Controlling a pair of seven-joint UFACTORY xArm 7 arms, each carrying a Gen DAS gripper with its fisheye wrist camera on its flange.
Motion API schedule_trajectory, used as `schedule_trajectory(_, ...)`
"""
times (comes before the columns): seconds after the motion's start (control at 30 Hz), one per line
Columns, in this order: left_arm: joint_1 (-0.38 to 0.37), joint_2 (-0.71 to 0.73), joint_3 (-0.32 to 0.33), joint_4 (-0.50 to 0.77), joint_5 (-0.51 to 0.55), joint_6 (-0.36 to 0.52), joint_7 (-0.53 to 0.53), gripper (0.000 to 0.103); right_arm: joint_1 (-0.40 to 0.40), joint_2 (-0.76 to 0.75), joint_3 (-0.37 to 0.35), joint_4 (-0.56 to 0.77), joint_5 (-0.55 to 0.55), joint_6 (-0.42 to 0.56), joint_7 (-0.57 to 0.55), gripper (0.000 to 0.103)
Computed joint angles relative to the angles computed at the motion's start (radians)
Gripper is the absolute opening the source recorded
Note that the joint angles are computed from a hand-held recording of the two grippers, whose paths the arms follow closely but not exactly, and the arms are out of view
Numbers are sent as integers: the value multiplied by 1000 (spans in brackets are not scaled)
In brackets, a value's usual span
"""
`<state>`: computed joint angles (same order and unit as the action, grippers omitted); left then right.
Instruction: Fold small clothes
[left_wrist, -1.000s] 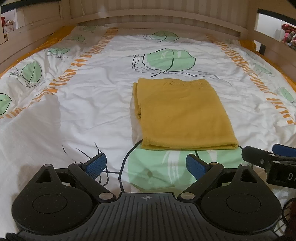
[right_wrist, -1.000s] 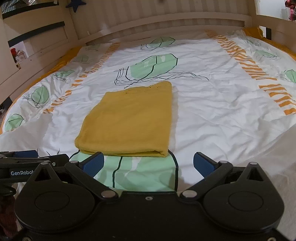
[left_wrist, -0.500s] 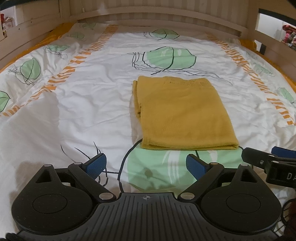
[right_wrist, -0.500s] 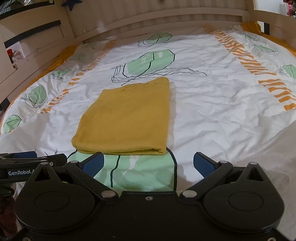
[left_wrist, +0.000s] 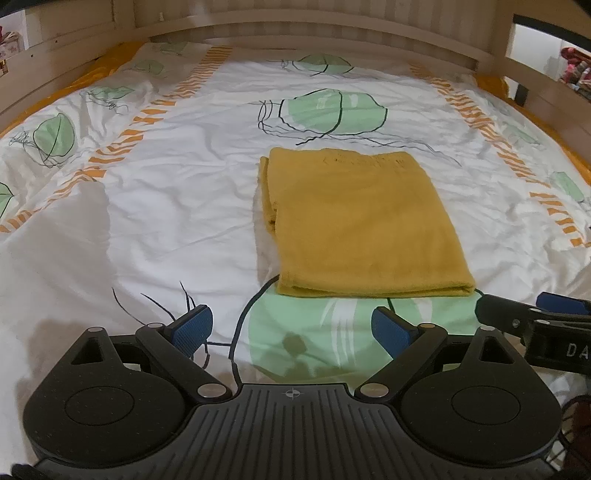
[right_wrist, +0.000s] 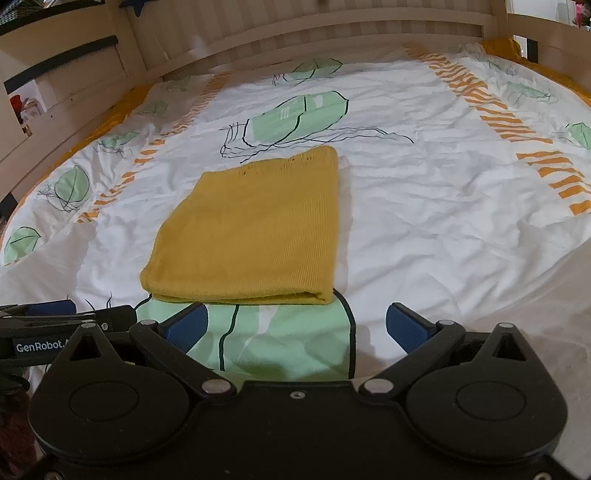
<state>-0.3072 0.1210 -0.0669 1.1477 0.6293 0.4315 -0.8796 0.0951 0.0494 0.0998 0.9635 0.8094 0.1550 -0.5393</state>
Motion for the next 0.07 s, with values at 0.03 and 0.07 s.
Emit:
schedule_trajectory(0.03,0,1,-1,1,-2,0,3,94,0,2,-1,2,-6,4,6,102)
schedule_trajectory(0.07,0,3,-1,2,-5,1,8,94,0,5,-1,5,-11,7,12,102)
